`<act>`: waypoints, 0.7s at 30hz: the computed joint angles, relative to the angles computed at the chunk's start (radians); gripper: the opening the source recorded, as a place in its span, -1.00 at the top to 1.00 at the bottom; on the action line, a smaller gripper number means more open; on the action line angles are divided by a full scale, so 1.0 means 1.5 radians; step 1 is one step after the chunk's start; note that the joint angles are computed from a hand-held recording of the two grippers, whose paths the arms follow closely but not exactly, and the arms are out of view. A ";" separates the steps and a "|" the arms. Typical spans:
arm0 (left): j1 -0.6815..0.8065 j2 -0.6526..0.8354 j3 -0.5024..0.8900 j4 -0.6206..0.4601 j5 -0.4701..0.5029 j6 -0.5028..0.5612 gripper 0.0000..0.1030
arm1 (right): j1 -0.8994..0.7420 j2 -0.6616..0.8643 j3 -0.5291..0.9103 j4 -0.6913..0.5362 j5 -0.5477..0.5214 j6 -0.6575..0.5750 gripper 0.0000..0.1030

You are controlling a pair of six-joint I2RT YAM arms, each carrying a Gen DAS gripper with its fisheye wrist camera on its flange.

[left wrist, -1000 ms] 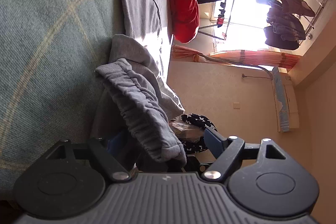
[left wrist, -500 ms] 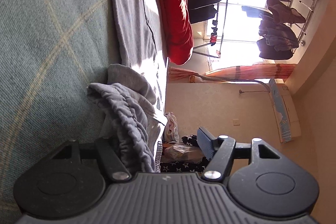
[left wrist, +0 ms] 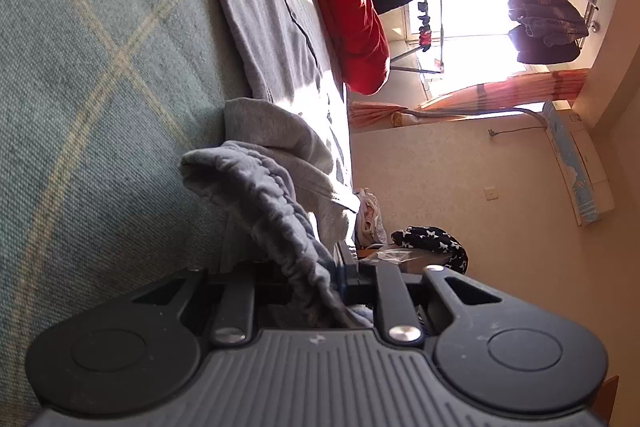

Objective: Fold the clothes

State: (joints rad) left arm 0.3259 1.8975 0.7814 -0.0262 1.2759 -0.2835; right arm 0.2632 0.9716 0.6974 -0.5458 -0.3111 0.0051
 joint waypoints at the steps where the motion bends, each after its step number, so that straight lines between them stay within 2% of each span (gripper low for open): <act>1: 0.005 -0.009 0.013 -0.048 -0.015 0.041 0.79 | -0.018 -0.008 -0.009 0.007 -0.018 0.010 -0.28; 4: 0.023 -0.045 0.058 -0.200 -0.091 0.183 0.83 | -0.074 -0.038 -0.037 0.025 -0.064 0.039 -0.35; 6: 0.039 -0.069 0.080 -0.255 -0.132 0.244 0.84 | -0.103 -0.068 -0.056 0.032 -0.074 0.060 -0.37; 9: 0.072 -0.104 0.105 -0.302 -0.173 0.298 0.84 | -0.143 -0.095 -0.077 0.041 -0.088 0.079 -0.38; 14: 0.151 -0.138 0.164 -0.350 -0.216 0.350 0.85 | -0.177 -0.111 -0.100 0.063 -0.078 0.101 -0.40; 21: 0.263 -0.136 0.260 -0.360 -0.258 0.339 0.85 | -0.198 -0.107 -0.124 0.095 -0.074 0.119 -0.40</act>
State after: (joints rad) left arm 0.7203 1.6933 1.1720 -0.5669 0.8887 0.2253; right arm -0.0332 0.8110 0.5118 -0.4031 -0.4226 0.1829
